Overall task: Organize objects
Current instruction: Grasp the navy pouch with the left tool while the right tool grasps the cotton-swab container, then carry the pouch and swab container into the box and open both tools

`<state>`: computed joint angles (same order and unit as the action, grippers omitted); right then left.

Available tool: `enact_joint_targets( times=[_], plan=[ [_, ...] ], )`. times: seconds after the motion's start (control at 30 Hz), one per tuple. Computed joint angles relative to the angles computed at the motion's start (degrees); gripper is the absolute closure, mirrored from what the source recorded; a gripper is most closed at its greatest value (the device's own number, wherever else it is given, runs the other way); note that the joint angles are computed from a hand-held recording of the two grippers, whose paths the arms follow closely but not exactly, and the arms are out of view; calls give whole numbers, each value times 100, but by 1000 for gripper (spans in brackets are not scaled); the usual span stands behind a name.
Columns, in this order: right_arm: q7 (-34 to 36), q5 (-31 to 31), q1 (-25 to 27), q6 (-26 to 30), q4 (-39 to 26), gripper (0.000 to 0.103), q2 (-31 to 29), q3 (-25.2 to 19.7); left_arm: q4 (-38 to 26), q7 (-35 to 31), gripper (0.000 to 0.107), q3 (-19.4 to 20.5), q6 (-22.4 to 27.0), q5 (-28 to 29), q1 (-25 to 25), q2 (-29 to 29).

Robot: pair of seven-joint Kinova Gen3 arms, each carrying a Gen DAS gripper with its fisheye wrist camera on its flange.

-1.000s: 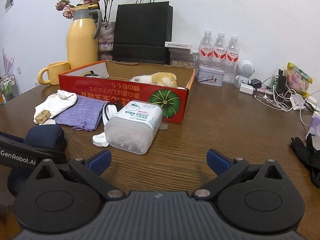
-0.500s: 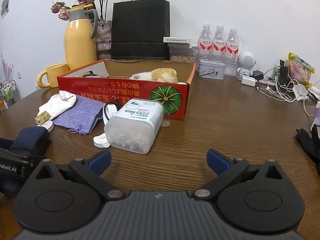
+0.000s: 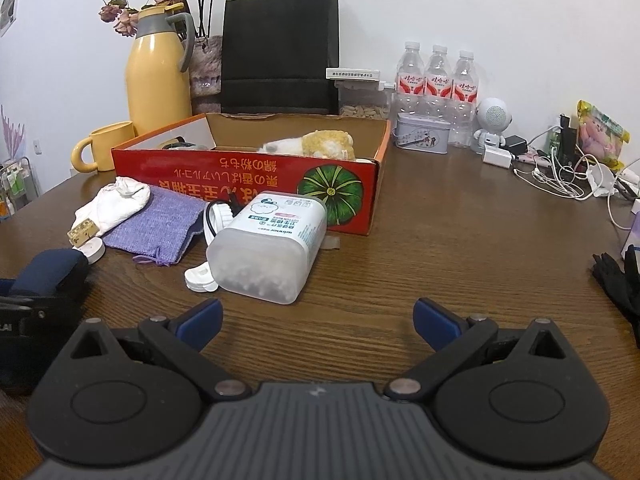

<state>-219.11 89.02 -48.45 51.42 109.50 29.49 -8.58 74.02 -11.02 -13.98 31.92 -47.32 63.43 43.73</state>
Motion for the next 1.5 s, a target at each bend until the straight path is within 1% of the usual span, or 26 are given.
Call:
enact_joint_targets(
  times=[0.17, 0.3, 0.37, 0.47, 0.57, 0.7, 0.8, 0.9, 0.93, 0.97, 1.03, 1.1, 1.17, 1.3, 1.5],
  plan=[
    [138, -55, -26, 2, -83, 0, 36, 6, 206, 245, 42, -226, -183, -256, 148, -64],
    [-43, 221, -151, 174, -136, 0, 136, 54, 309, 492, 42, -378, -274, -510, 257, -113],
    [39, 229, -182, 299, -295, 0, 241, 63, 333, 598, 42, -405, -312, -605, 260, -128],
    [507, -60, -141, 223, -741, 0, 392, 119, 312, 636, 42, -351, -322, -660, 191, -127],
    [681, -356, -215, 309, -1132, 0, 548, 300, 321, 653, 42, -320, -384, -693, 139, -137],
    [571, -630, -320, 388, -1452, 0, 690, 575, 324, 682, 42, -345, -477, -731, 119, -132],
    [665, -824, -293, 280, -1643, 1, 767, 704, 276, 629, 42, -325, -522, -701, 82, -107],
    [1185, -1280, -211, 178, -1945, 10, 884, 780, 194, 494, 42, -274, -527, -605, 21, -73],
    [1276, -1370, -184, 52, -1967, 21, 886, 810, 164, 447, 42, -267, -522, -572, 12, -61],
    [1319, -1413, -144, -150, -1925, 37, 850, 835, 149, 423, 42, -283, -534, -553, 18, -54],
    [1195, -1351, -223, -356, -1777, 37, 791, 968, 147, 397, 42, -335, -572, -530, 41, -55],
    [787, -1068, -362, -453, -1534, 37, 711, 1090, 149, 383, 42, -394, -600, -521, 75, -62],
    [459, -819, -496, -282, -1388, 37, 674, 1117, 145, 373, 42, -438, -614, -510, 101, -71],
    [-137, -222, -575, 5, -1074, 37, 530, 974, 96, 313, 42, -493, -636, -516, 124, -86],
    [-280, 320, -424, 307, -903, 37, 344, 636, -88, 186, 42, -576, -754, -557, 111, -84]
  ],
)
